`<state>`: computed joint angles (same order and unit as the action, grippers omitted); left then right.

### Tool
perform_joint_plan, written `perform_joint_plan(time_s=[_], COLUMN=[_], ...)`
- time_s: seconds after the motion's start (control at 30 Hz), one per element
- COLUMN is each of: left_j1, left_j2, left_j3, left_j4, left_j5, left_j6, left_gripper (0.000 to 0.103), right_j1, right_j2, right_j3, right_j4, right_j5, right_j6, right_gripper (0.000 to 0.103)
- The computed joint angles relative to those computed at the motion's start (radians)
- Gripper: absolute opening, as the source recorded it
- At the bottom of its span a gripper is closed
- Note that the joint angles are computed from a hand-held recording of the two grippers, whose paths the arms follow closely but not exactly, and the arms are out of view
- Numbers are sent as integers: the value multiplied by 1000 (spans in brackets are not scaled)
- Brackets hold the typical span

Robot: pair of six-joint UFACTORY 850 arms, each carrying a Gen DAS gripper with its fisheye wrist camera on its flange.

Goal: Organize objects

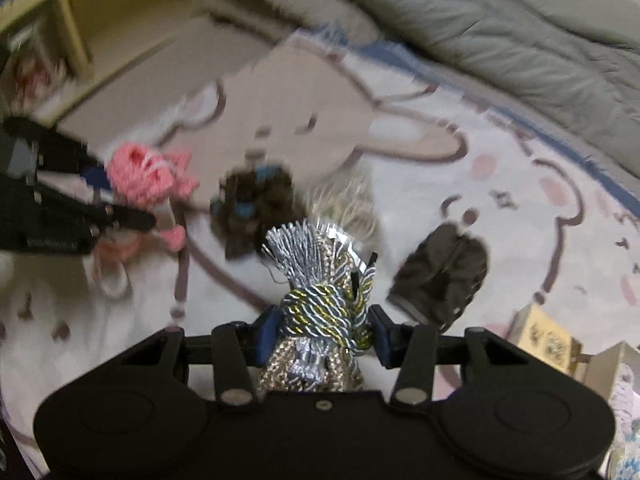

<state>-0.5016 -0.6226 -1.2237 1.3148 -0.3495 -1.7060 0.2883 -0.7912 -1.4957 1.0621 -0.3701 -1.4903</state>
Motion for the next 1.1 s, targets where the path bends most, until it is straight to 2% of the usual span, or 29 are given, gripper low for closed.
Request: perform_joint_plan(time_s=[0.3,0.5,0.8,1.1], left_j1=[-51,-89,-131,-175], left_j2=[44,37,-45,-188], left_j3=[2,-41,-192,-423], left_j4=[193,268,288,222], left_j5=[-69,-101,-72,-16], left_j6=[-320,-427,-425,-317], left_gripper=[34,34,34,34], right_j1=[-27,-51,-132,-240], right_j2=[114,170,207,212], right_j3=[106,167,192,198], right_j4=[431,633,711,812], right_j5=[-7,-24,-9,14], right_j6=[-350,-551,-602,-673], right_gripper=[49,49,49,49])
